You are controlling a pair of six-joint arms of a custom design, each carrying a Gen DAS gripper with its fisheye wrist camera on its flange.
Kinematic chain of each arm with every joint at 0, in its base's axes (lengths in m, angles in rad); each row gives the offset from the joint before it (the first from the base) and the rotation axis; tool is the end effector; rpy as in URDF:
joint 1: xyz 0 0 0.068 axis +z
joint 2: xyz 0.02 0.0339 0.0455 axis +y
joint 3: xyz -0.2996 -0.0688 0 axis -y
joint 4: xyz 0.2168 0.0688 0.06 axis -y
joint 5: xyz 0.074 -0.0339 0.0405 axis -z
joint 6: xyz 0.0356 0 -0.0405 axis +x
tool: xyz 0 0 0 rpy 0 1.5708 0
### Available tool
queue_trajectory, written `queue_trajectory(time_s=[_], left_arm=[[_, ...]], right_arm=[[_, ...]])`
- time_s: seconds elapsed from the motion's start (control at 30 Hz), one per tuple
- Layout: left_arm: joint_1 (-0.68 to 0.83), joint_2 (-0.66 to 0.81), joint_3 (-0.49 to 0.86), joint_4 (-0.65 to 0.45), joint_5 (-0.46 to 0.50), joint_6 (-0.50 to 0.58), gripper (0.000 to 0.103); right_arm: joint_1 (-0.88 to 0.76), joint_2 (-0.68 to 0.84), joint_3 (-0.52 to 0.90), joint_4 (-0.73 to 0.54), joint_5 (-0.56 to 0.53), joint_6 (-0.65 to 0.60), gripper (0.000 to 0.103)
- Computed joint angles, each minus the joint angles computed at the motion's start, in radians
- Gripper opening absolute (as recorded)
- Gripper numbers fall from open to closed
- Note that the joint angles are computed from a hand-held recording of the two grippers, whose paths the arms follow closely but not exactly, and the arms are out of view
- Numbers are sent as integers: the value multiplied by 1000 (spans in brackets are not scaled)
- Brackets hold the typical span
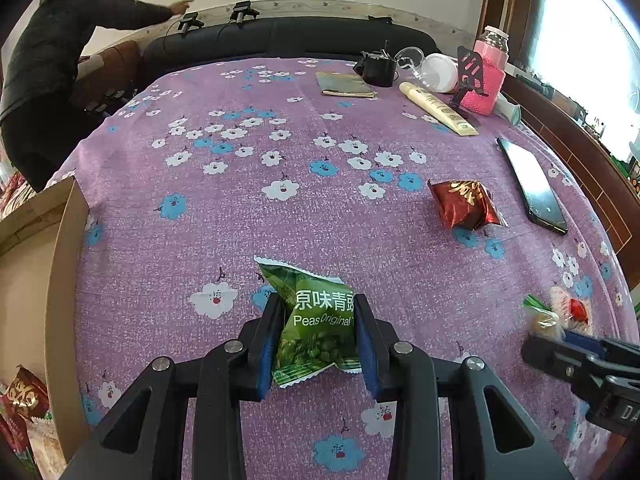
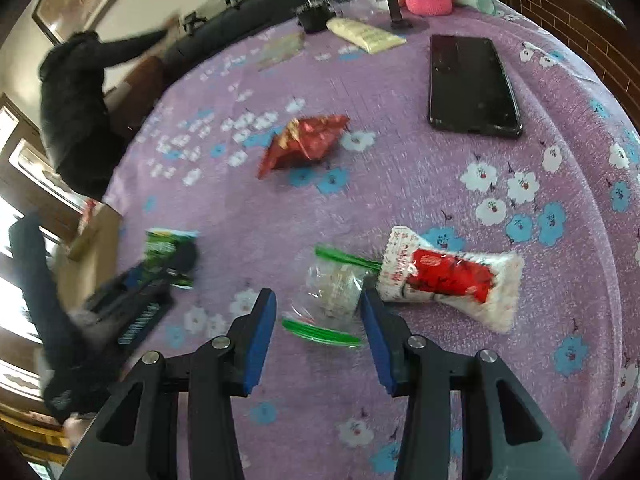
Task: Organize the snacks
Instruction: 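Grasp the green pea bag with the left tool while the right grasps the clear candy bag, then hold the green pea bag and clear candy bag above the table with both tools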
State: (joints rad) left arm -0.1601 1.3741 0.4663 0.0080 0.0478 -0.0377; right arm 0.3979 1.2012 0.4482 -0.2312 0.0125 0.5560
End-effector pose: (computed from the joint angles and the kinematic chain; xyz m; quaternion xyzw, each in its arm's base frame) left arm 0.2073 -0.0352 0.1876 0.0656 0.9417 -0.0550 0.3253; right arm 0.1584 0.0661 0.1971 0.0774 0.9541 0.1274 0.2596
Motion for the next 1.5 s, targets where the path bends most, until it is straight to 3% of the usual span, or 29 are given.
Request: queue_trajectory(time_s=[0.1,0.2,0.4,0.57,1.5], left_arm=[[1,-1,-4,4,0,1,36],[9,-2,-1,0,12,2,36],[21,-8,-3,-5,29,2,36],[28,-17,-5,-9,44,2,35],[22,-78,-26,3,39,6,35]], right_arm=[[81,26,-10,38,131,-4,42],[167,60,-5,42,259,-7,30],[215,20,-40,122,195,-49,27],[263,-33,-52,151,222,-45,27],[251,-52,-63,175,204,-38,28]])
